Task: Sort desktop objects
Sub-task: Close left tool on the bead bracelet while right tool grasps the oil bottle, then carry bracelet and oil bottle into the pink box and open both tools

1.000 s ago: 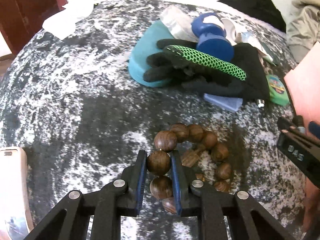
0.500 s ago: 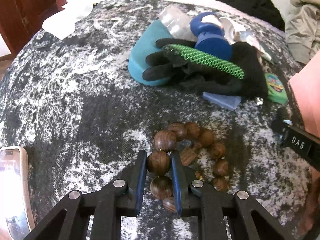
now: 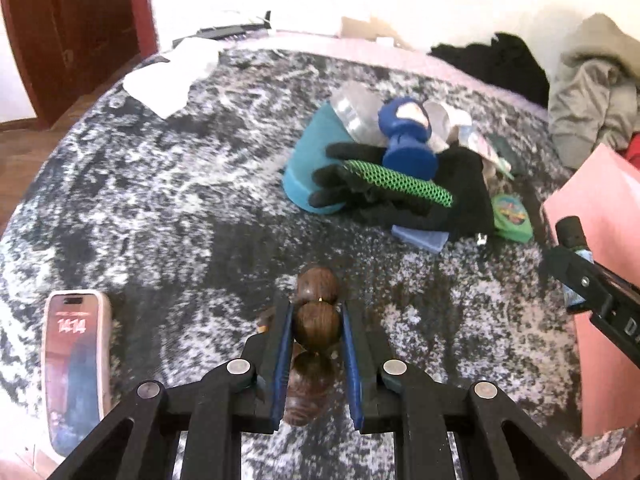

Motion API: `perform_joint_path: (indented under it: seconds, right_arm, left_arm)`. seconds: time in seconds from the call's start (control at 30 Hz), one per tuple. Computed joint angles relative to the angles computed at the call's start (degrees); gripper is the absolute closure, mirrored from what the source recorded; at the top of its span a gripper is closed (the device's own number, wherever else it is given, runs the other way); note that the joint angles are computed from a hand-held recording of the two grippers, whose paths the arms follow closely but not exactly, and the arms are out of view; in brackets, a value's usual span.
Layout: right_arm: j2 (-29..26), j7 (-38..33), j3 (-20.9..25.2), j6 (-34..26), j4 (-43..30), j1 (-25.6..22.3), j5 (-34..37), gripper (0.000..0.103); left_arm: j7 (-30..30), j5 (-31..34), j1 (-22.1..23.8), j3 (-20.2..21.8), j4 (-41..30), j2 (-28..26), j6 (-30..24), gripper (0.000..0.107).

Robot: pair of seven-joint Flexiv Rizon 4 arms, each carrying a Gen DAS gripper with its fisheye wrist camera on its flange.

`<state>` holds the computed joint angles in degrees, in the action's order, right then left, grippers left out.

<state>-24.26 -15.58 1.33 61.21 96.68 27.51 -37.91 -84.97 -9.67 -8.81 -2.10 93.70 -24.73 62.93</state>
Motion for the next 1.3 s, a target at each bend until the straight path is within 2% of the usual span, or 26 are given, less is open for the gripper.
perform_joint_path:
  seconds: [0.2, 0.4, 0.6, 0.8, 1.0, 1.3]
  right_arm:
    - [5.08, 3.54, -0.25, 2.17, 4.52, 1.06, -6.01, 0.077]
    - [10.58, 8.2, 0.84, 3.73, 9.32, -0.31, -13.75, 0.077]
    - [17.62, 15.15, 3.25, 0.2, 14.03, -3.12, -26.44, 0.077]
    - [24.7, 20.49, 6.91, -2.06, 18.08, -8.27, -33.75, 0.077]
    - [32.88, 23.29, 9.67, -4.02, 22.97, -13.92, -36.09, 0.077]
    - [44.94, 21.34, 12.0, -7.0, 31.2, -22.44, -29.93, 0.077]
  left_arm:
    - [1.76, -1.96, 0.58, -1.1, 4.61, 5.5, 3.4, 0.088]
    - [4.1, -3.67, -0.77, -2.29, 8.69, 11.14, 7.8, 0.088]
    - [4.45, -1.93, -3.57, -2.7, 10.08, 14.67, 11.13, 0.088]
    - [5.08, -1.38, -6.71, -4.59, 9.41, 15.81, 12.45, 0.088]
    - [6.13, -0.79, -10.34, -6.59, 7.11, 14.7, 13.59, 0.088]
    - [6.67, 0.15, -15.66, -8.7, -0.71, 8.83, 11.24, 0.088]
